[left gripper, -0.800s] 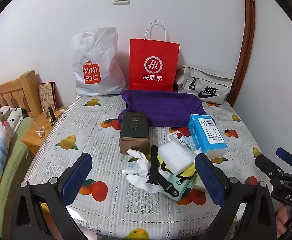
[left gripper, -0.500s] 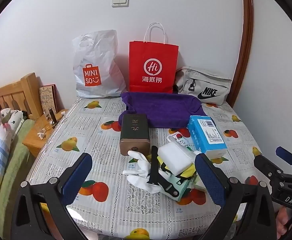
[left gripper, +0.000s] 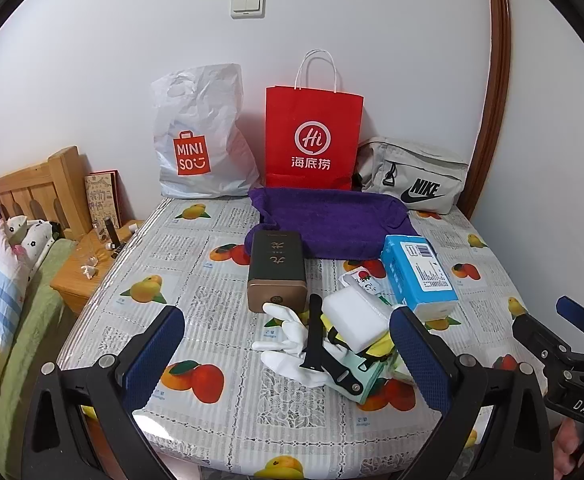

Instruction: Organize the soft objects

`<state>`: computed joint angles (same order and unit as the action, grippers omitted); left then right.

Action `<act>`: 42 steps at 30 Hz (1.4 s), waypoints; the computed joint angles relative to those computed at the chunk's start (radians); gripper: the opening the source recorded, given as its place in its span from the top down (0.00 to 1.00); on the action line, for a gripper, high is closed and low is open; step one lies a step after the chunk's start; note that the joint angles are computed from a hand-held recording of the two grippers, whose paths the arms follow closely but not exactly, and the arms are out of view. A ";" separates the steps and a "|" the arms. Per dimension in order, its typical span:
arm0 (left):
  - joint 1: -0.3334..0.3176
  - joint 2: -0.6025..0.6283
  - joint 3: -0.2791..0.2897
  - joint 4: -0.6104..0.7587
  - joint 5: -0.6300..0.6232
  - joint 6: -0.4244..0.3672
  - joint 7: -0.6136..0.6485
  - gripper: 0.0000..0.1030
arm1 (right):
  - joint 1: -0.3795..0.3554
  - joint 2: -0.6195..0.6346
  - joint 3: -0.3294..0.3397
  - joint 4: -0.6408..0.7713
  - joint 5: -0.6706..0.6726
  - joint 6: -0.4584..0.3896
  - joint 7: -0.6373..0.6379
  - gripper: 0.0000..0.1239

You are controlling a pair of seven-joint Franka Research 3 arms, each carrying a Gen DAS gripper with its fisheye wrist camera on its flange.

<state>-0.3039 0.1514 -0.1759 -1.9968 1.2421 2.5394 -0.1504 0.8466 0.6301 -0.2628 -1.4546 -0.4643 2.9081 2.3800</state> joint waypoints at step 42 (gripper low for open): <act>0.001 -0.012 -0.006 -0.010 0.007 -0.014 -0.005 0.00 | 0.014 -0.005 -0.016 -0.008 -0.013 0.010 0.015 0.17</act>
<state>-0.3031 0.1398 -0.1816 -2.0068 1.2487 2.5249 -0.1552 0.8604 0.6256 -0.2789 -1.4631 -0.4775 2.9182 2.3949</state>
